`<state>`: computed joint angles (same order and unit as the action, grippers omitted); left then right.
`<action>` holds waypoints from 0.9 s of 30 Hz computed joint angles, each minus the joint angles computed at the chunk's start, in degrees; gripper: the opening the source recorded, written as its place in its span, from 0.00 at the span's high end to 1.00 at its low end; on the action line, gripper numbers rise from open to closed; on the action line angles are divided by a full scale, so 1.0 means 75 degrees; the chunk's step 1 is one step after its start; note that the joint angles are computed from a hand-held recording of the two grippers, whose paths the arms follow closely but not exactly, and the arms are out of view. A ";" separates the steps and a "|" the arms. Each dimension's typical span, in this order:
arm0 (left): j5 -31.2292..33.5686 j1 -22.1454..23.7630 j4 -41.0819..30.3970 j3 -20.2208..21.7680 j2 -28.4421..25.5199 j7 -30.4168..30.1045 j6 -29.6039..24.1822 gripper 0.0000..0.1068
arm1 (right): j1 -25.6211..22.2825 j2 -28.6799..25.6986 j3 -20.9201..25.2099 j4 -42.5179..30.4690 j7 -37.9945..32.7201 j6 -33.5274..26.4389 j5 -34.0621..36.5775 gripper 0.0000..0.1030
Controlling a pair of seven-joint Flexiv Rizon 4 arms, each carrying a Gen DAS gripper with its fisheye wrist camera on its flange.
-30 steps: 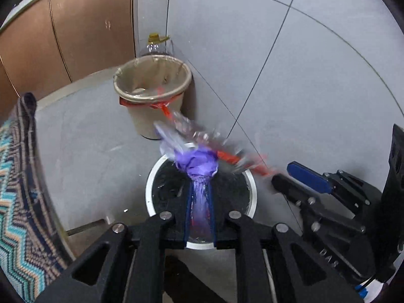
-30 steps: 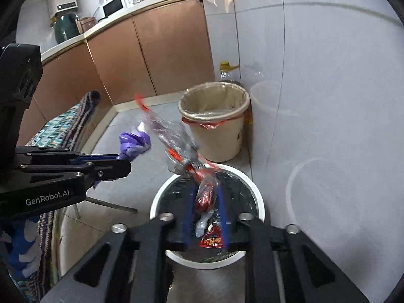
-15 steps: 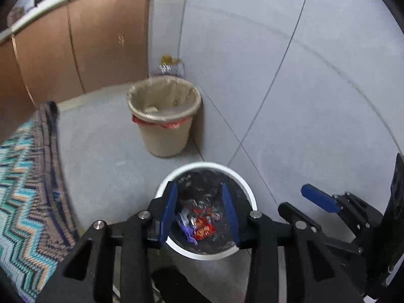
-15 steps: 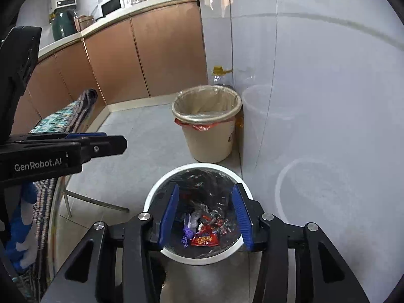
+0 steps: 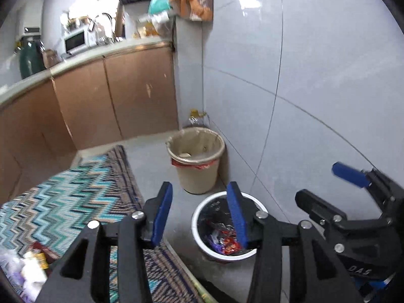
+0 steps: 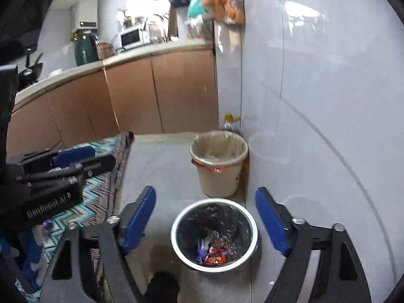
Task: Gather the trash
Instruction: 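Move both open tools back toward the remaining trash on the rug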
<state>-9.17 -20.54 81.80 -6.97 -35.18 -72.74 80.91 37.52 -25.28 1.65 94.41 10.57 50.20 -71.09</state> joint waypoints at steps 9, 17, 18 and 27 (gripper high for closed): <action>0.0239 0.0090 0.1927 0.0371 0.1428 -0.0385 0.1573 0.48 | 0.0546 0.0231 0.0226 -0.0342 -0.0107 -0.0898 -0.0271 0.03; 0.0186 0.0742 0.3396 0.0017 0.2459 -0.0392 0.2647 0.45 | 0.1048 0.0325 0.0358 -0.0601 -0.0314 -0.1572 -0.0660 0.03; 0.0182 0.0829 0.3549 -0.0036 0.2565 -0.0405 0.2751 0.45 | 0.1121 0.0349 0.0384 -0.0628 -0.0317 -0.1670 -0.0719 0.02; 0.0231 0.1157 0.4339 -0.0074 0.3211 -0.0608 0.3257 0.43 | 0.1476 0.0343 0.0474 -0.0863 -0.0509 -0.2037 -0.1119 0.00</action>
<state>-7.44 -11.87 114.34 -7.52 -11.10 -77.30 105.34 48.60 -22.70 5.20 87.94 6.75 34.92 -79.48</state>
